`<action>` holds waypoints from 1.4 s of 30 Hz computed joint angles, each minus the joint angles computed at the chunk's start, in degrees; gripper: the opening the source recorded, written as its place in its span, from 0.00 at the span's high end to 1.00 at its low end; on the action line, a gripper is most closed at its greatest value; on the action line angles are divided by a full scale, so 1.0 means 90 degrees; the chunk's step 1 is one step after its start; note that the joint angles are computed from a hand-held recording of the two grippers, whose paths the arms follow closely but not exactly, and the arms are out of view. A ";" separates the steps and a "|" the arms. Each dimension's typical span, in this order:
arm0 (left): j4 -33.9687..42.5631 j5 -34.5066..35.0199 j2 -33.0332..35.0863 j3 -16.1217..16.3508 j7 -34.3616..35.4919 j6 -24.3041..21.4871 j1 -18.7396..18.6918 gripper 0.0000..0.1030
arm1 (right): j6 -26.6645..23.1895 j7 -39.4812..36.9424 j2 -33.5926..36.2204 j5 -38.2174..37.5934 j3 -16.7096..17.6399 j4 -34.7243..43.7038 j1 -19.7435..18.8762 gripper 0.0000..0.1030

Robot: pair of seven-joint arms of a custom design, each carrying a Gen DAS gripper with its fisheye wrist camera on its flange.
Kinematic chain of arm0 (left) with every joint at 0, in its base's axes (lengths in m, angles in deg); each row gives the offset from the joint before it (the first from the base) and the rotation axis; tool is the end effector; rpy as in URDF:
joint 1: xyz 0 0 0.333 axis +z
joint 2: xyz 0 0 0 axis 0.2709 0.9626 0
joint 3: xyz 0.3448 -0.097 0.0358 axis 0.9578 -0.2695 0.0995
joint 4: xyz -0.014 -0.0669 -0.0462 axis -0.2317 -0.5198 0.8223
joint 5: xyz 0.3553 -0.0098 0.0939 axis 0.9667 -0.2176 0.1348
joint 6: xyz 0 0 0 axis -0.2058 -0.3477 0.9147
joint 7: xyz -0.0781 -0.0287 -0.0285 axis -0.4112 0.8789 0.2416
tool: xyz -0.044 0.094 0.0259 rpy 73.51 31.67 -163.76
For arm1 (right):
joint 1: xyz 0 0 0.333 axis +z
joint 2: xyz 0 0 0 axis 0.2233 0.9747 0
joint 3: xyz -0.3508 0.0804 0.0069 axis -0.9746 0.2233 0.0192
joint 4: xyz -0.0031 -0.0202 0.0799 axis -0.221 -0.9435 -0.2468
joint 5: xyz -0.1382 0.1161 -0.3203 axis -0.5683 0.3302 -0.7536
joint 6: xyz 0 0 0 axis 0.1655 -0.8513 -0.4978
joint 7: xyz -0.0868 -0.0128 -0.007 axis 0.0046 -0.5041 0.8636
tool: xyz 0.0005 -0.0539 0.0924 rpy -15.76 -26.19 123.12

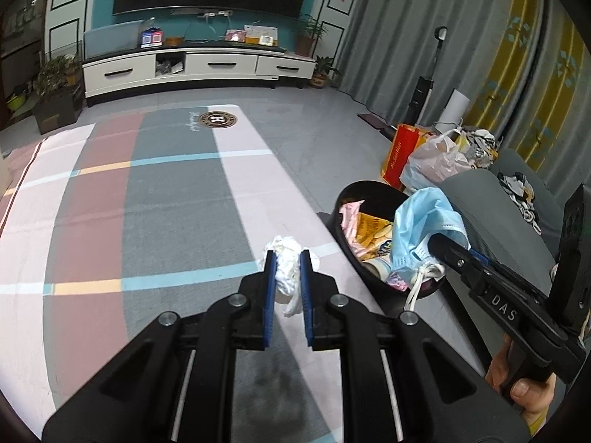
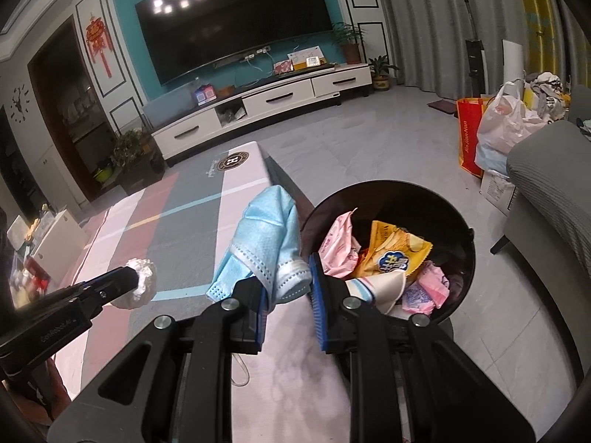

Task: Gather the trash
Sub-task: 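Carry the face mask and tissue over the black bin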

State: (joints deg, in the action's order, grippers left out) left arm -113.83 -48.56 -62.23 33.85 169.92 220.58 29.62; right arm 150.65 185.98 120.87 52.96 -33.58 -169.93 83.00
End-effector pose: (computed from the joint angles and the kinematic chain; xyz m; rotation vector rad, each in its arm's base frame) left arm 0.6457 -0.0150 0.4001 -1.6031 2.1400 -1.0778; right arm 0.5757 0.2736 0.4023 -1.4118 1.8709 -0.6245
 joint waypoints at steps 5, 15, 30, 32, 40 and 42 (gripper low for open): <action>0.0092 0.0278 0.0055 -0.0054 -0.0166 0.0046 -0.0174 0.87 | 0.0062 0.0034 0.0009 0.0155 -0.0193 -0.0126 0.0137 0.79; 0.0305 0.0962 0.0303 -0.0285 -0.0701 0.0117 -0.0290 0.87 | 0.0223 -0.0215 -0.0061 0.0662 -0.0253 -0.0350 0.0135 0.79; 0.0728 0.2196 0.0847 -0.0929 -0.1397 0.0090 -0.0216 0.87 | 0.0269 -0.0256 -0.0031 0.1206 -0.0567 -0.0683 0.0240 0.79; 0.0791 0.2408 0.0935 -0.0959 -0.1526 0.0057 -0.0252 0.87 | 0.0197 -0.0229 0.0032 0.1268 -0.0702 -0.0716 0.0311 0.79; 0.1084 0.3445 0.1329 -0.0906 -0.2307 0.0032 -0.0547 0.86 | 0.0026 0.0013 0.0084 0.1106 -0.0738 -0.0770 0.0195 0.79; 0.1201 0.3688 0.1445 -0.0883 -0.2547 -0.0032 -0.0603 0.86 | -0.0078 0.0126 0.0163 0.0977 -0.0800 -0.0741 0.0196 0.79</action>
State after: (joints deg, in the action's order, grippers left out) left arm -103.03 -15.37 -49.23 25.91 147.00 220.29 24.20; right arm 149.95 187.11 122.34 61.75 -40.78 -176.60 84.76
